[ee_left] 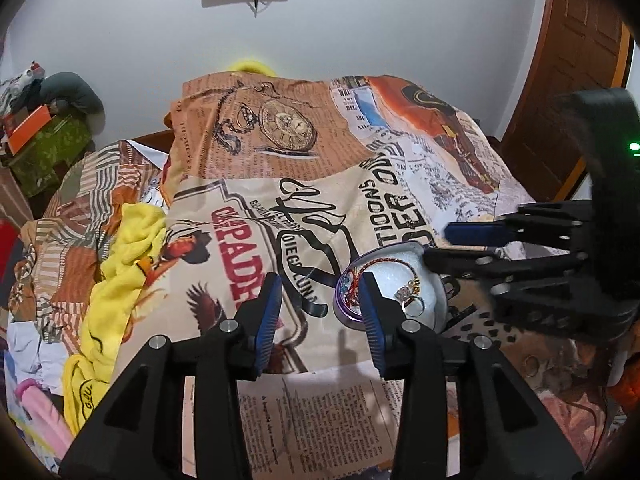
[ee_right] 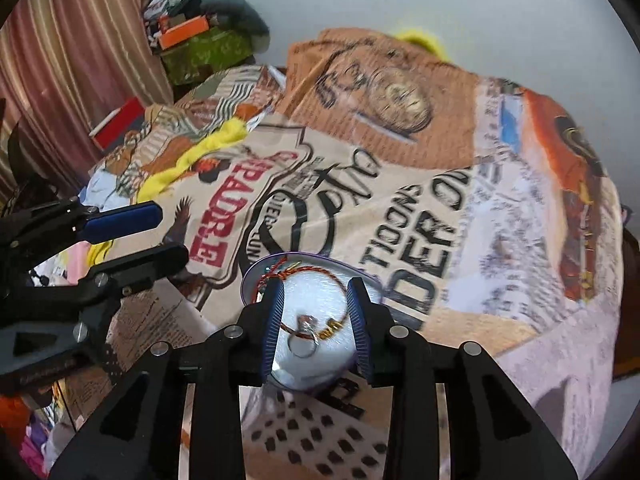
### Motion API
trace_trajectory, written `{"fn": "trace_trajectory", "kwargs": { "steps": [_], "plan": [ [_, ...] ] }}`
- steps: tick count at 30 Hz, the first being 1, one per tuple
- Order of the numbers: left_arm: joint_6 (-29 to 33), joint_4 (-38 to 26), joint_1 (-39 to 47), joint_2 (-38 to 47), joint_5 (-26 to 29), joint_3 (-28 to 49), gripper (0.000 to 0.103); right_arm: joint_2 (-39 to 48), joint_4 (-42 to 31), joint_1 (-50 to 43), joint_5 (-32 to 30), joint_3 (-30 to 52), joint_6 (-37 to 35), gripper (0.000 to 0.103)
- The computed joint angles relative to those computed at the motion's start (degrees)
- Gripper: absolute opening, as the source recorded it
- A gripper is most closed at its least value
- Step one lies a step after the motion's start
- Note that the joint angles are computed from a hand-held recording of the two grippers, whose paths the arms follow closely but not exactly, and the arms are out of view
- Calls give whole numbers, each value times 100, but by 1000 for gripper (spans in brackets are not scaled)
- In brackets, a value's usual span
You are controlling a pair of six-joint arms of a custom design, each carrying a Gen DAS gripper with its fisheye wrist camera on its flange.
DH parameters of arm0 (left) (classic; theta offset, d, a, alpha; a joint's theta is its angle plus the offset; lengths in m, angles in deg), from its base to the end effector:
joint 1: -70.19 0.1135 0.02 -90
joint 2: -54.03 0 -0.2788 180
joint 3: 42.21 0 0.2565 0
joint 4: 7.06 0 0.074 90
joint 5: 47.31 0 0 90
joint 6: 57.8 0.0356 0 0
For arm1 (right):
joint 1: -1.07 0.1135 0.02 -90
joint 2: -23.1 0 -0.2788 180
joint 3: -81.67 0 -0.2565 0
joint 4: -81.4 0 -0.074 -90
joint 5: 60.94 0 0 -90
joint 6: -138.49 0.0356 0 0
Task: Organize jewelry
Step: 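Open the left tool to drop the red bracelet into the tin, then grasp the gold ring with the left tool while the right tool approaches the gold earrings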
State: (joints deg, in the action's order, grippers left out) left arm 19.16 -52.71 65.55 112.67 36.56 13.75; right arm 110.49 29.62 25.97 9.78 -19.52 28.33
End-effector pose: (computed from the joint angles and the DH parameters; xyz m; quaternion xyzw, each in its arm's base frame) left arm 0.2035 -0.0127 0.2579 -0.0873 0.9294 -0.0052 0.3586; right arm 0.2800 0.1429 0.2602 -0.4048 0.8639 0.1722 0.2453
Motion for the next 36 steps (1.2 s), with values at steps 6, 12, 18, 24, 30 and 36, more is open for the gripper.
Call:
{"fn": "trace_trajectory", "kwargs": {
  "steps": [6, 12, 18, 24, 30, 36],
  "plan": [
    [-354, -419, -444, -283, -246, 206, 43, -774, -302, -670, -347, -80, -190, 30],
    [-868, -753, -1380, -267, -752, 391, 45, -1404, -718, -1520, -696, -130, -624, 30],
    [-1407, -900, -2367, 44, -1161, 582, 46, -1809, -999, -2312, -868, -317, -1191, 30],
    [-1889, -777, -3098, 615, -1242, 692, 48, -1815, -1342, -3153, -1156, -425, -1768, 31],
    [-2249, -545, -3575, 1184, -1102, 714, 48, -1749, -1612, -3881, -1357, -516, -2358, 31],
    [-2404, -303, -3793, 1656, -836, 668, 48, -1558, -1826, -4413, -1491, -534, -2802, 31]
  ]
}}
